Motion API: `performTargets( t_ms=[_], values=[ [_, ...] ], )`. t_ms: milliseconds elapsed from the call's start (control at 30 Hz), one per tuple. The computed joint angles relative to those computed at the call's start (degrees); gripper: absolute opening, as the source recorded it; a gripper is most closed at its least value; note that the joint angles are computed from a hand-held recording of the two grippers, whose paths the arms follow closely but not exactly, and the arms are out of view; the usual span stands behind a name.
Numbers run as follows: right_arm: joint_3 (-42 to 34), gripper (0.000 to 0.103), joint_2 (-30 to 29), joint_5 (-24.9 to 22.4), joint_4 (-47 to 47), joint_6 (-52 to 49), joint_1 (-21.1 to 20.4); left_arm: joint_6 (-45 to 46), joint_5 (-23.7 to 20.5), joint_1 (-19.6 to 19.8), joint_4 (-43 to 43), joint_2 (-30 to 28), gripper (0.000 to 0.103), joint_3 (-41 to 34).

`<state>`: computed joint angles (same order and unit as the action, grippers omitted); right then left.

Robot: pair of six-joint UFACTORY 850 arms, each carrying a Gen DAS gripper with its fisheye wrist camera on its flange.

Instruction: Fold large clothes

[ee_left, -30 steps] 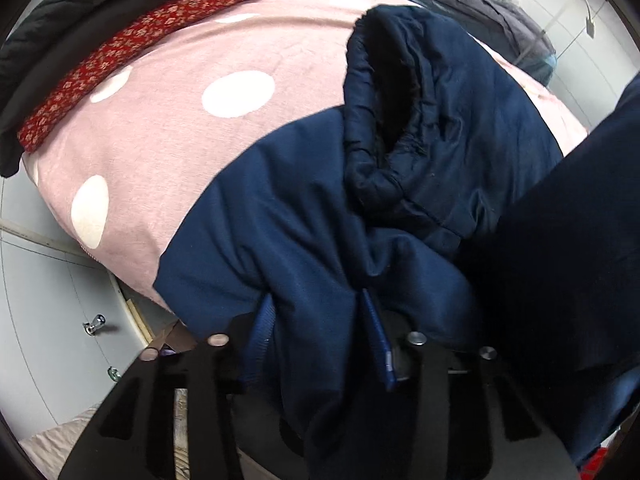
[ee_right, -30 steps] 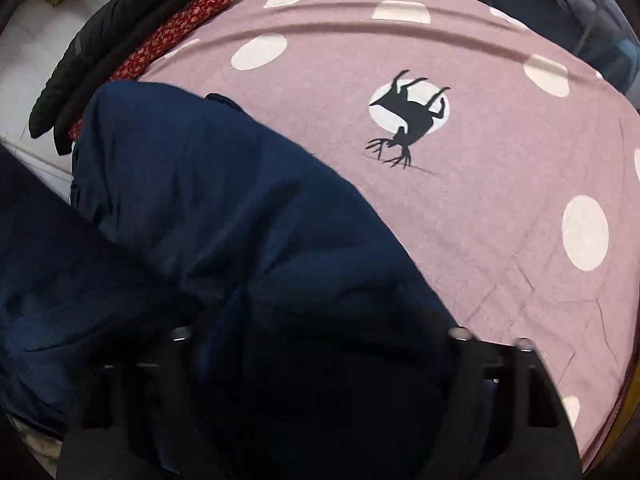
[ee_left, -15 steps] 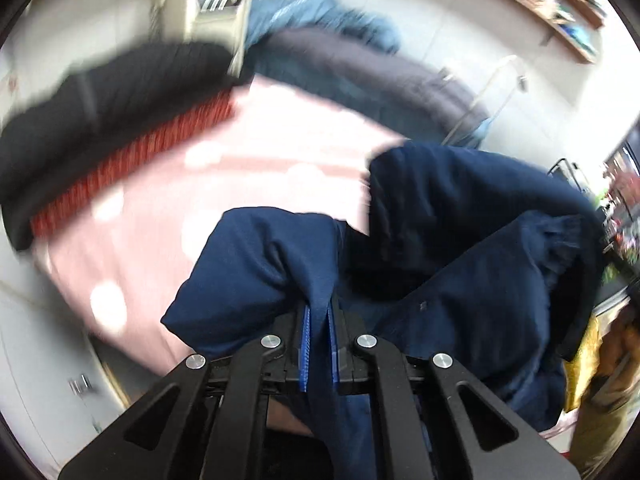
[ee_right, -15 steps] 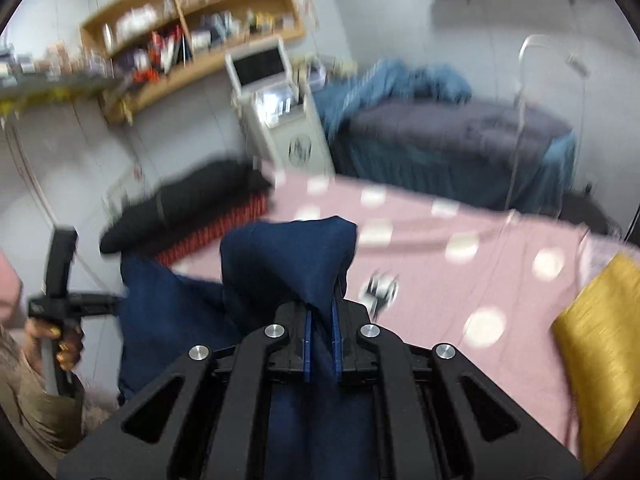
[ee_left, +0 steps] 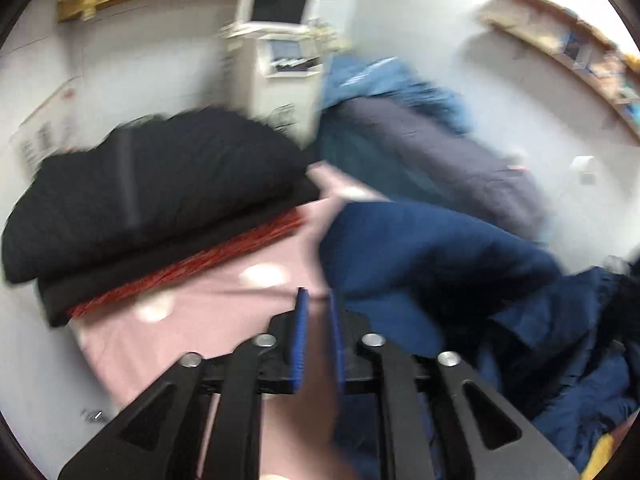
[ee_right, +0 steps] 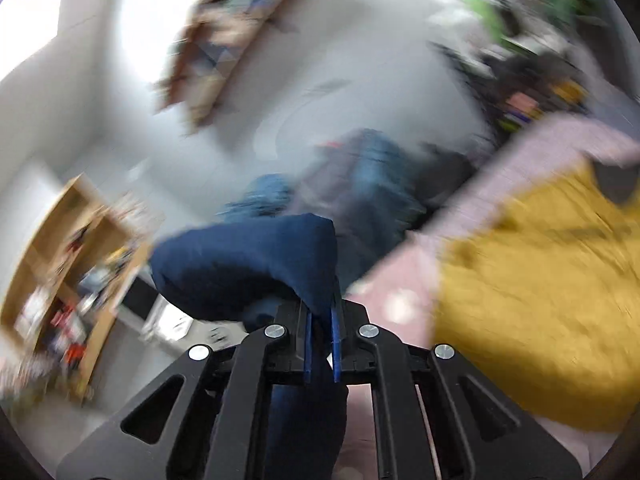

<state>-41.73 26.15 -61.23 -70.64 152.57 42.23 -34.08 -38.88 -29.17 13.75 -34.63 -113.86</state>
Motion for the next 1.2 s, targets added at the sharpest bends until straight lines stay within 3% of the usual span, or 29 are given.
performTargets(
  t_ms=[33,67,100,167,200,267,367,433,567,667,767,833,867,900,933,967,1000,1033,1133,1200],
  values=[
    [1.50,0.013,0.16,-0.28,4.03,-0.74,-0.92,-2.14,-0.51,0.20,2.23,-0.29,0.065,1.59],
    [3.44,0.022,-0.39,1.67,10.02,-3.14,-3.34,-2.94,-1.33,0.68,2.57,-0.61,0.077,3.04],
    [5.81,0.028,-0.86,5.18,16.02,-3.52,-5.45,-4.22,-1.67,0.96,2.92,-0.43,0.081,4.55],
    [11.81,0.035,0.21,15.21,21.38,0.03,-6.98,-4.45,-0.59,2.11,0.89,0.90,0.081,9.14],
    [14.18,0.039,0.56,17.31,20.47,3.55,-5.53,-3.71,-0.17,2.50,-0.55,1.68,0.081,11.40],
    [15.07,0.044,-2.70,17.64,19.54,7.36,-1.46,-3.10,0.67,2.51,-1.54,2.94,0.081,14.68],
    [11.28,0.066,-9.62,15.21,18.37,7.33,3.45,-0.49,2.68,1.04,-4.34,4.31,0.085,17.79],
    [6.21,0.066,-14.88,13.68,17.91,2.16,5.09,5.00,3.82,-0.36,-8.07,3.93,0.087,17.40],
    [-4.80,0.071,-24.02,13.48,17.13,-12.49,6.30,11.78,1.46,-6.30,-7.17,-1.05,0.091,9.44],
    [-11.73,0.074,-29.49,17.04,15.44,-20.29,6.92,13.93,-0.87,-9.88,-6.14,-6.26,0.091,1.58],
    [-17.05,0.075,-33.91,19.91,15.70,-25.26,7.72,17.45,-6.78,-12.31,-8.75,-14.24,0.091,-10.61],
    [-19.63,0.075,-36.24,21.56,17.46,-29.28,8.48,17.47,-12.18,-14.54,-4.83,-21.17,0.090,-20.87],
    [-20.97,0.075,-37.77,22.02,17.87,-30.34,8.77,17.51,-14.37,-15.42,-2.64,-23.92,0.088,-24.98],
    [-22.30,0.075,-39.01,21.99,18.66,-32.51,9.34,17.47,-17.12,-16.19,-0.73,-26.95,0.074,-29.68],
    [-23.12,0.075,-39.51,20.92,19.82,-34.85,10.41,17.38,-18.77,-16.61,0.51,-29.08,0.053,-32.62],
    [-23.69,0.075,-39.60,19.55,20.99,-37.13,11.27,17.15,-19.21,-16.63,0.36,-29.69,0.042,-33.16],
    [-23.31,0.075,-39.23,17.90,21.71,-38.52,12.52,16.53,-19.16,-16.19,-1.09,-28.82,0.020,-31.30],
    [-23.86,0.075,-39.49,16.20,22.44,-40.30,13.23,15.93,-17.25,-15.65,-2.40,-26.49,0.013,-27.05],
    [-21.09,0.075,-36.06,14.09,23.58,-40.54,15.18,13.58,-7.90,-13.82,-3.27,-15.51,0.009,-9.06],
    [-19.38,0.075,-34.56,15.97,22.59,-37.97,14.33,13.55,-2.22,-12.17,-4.97,-6.89,0.007,2.93]
  ],
)
